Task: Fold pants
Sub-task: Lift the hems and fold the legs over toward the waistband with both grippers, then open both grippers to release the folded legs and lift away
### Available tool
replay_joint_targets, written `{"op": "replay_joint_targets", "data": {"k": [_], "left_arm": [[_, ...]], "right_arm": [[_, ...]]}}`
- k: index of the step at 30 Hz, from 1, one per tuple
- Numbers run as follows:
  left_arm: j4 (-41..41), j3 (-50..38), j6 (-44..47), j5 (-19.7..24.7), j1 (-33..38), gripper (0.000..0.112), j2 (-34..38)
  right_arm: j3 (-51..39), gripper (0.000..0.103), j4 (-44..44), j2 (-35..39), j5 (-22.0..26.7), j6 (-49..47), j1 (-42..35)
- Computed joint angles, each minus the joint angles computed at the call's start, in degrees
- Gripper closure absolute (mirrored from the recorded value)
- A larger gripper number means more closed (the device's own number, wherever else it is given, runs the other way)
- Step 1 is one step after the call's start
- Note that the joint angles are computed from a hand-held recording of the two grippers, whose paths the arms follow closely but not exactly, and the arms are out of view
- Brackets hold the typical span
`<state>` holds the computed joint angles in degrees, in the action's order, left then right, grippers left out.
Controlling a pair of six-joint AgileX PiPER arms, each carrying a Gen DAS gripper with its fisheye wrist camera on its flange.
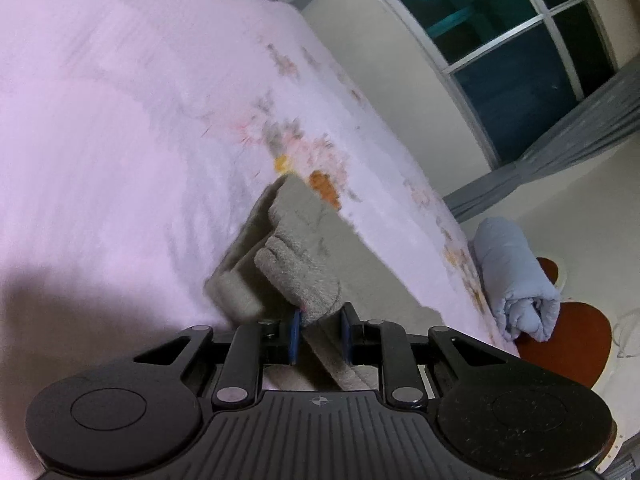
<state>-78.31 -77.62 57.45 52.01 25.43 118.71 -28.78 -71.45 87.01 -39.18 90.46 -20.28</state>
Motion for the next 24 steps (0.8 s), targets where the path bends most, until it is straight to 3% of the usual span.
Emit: {"op": "replay_joint_targets", "data": {"k": [5,8,13,17,18,20,22,24], "left_arm": [[4.81,-3.07,-4.74,-0.62,-0.61,0.091,2.29],[2.3,-0.73,-2.46,0.18,0.33,0.091,2.42],[0.4,0.38,-1.16,-0.5,0.1,0.091,2.43],[1.66,-1.14,-1.74,-1.25,-0.55,0.09,4.16],[2.05,-1.25,-1.69,-1.79,-0.74,0.087,4.15],[2.32,-0.18,-1.63,-5.16,-1.64,0.058,2.87],[-0.07,2.95,2.05,-10.36,-2.99,0.049,0.1],[-1.38,6.22,2.88,-16.56,-4.5,0.038,-3.52]], "right_arm": [[0.76,0.103,-3.27,2.49,-1.41,-1.36,-3.49],[1.76,0.103,-7.43,2.11,-4.81,-0.67,-8.6],[2.81,0.103,-7.05,0.02,-7.7,-1.54,-11.75],[2.39,0.103,-8.29,2.29,-5.6,-1.59,-10.96],[2.82,0.103,-6.8,3.96,-6.25,-3.43,-11.28],[3.04,0.103,-5.55,4.14,-6.11,-4.52,-10.8],[2.57,0.103,-6.49,3.37,-5.42,-1.89,-10.38],[2.31,0.093,-8.03,1.06,-4.33,1.07,-10.16]]}}
